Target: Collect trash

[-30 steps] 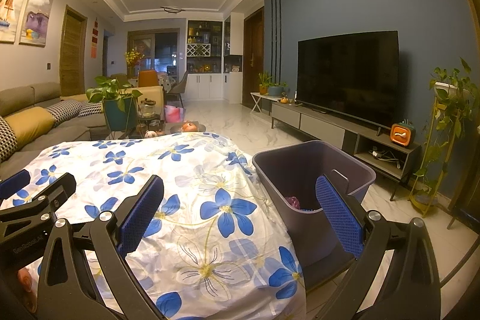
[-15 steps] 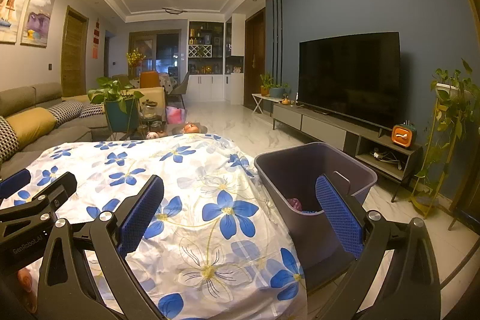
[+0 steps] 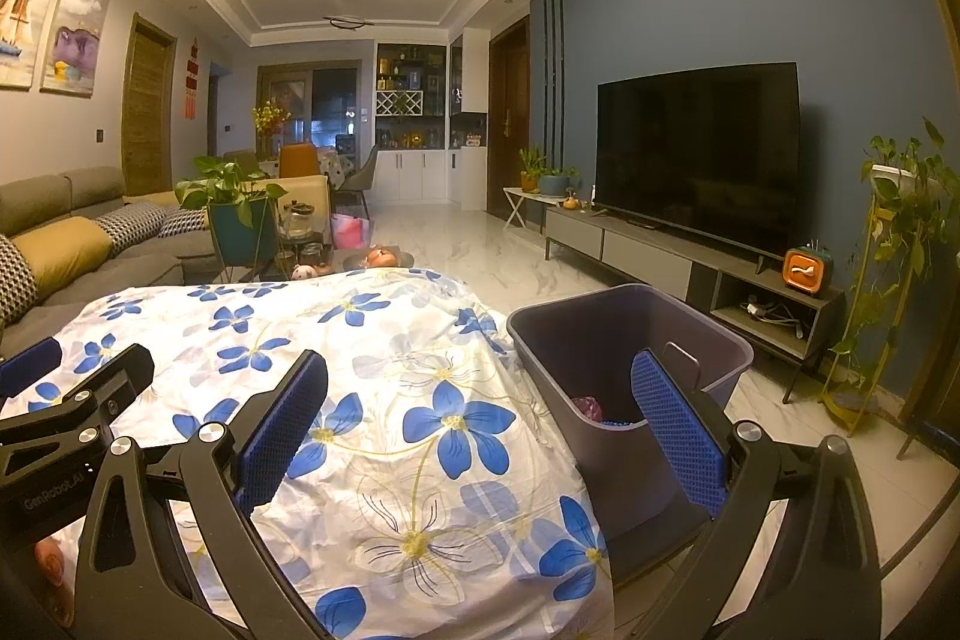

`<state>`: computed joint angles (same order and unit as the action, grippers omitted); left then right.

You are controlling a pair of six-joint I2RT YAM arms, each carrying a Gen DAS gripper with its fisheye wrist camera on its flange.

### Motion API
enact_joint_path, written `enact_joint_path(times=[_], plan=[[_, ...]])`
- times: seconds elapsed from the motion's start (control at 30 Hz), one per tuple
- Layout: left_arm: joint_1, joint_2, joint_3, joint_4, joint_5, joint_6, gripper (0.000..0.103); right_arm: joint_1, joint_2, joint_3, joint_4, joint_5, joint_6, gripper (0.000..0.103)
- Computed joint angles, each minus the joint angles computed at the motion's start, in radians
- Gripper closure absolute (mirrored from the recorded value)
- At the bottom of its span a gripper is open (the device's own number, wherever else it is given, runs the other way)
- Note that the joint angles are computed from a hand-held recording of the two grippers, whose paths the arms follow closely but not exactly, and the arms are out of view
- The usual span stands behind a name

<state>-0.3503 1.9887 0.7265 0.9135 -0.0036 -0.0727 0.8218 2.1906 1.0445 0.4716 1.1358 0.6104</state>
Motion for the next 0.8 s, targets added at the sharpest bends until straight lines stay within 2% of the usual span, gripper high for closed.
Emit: enact_joint_path(times=[0.8], plan=[[-0.005,0.002,0.001,0.002,-0.002,-0.002,0.006,0.0,-0.001,-0.008,0.01,0.001,0.0,0.005]])
